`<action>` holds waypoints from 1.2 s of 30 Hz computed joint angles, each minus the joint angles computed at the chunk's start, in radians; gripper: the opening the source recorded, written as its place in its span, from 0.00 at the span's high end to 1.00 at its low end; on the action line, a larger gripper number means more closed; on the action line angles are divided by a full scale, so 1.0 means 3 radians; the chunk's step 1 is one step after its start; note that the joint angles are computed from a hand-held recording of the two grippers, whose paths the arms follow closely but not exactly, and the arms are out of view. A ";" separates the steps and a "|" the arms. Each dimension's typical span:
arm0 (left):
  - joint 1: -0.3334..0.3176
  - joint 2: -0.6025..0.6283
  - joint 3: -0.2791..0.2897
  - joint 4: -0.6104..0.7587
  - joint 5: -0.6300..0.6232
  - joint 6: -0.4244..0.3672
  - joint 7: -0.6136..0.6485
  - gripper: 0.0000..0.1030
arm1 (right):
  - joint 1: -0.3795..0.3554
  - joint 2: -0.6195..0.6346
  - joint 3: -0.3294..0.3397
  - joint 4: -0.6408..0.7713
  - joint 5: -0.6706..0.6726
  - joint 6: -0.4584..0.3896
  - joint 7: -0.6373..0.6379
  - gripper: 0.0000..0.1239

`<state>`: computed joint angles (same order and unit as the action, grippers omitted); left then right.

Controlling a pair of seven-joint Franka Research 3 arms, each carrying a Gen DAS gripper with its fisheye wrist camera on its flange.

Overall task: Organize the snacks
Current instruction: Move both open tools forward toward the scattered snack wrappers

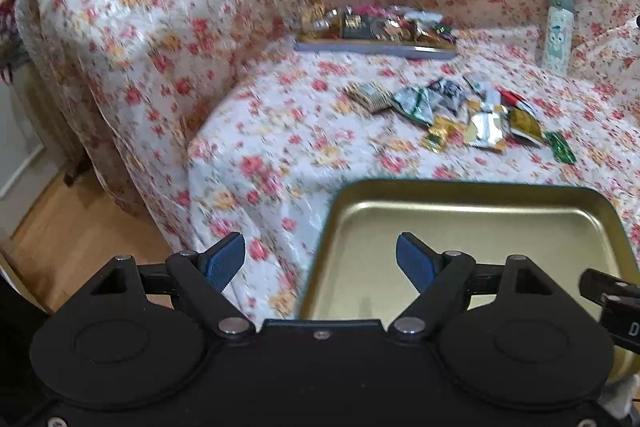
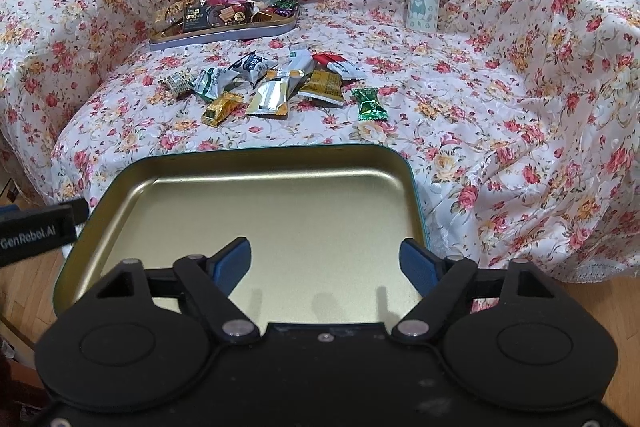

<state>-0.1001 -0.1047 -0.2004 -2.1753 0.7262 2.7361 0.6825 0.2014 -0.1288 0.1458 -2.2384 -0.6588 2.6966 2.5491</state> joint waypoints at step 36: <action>-0.0206 0.2077 0.0219 0.2556 -0.1219 -0.0715 0.1622 0.32 | 0.0177 0.1203 -0.0564 0.1323 0.1120 0.0175 -0.1257 0.43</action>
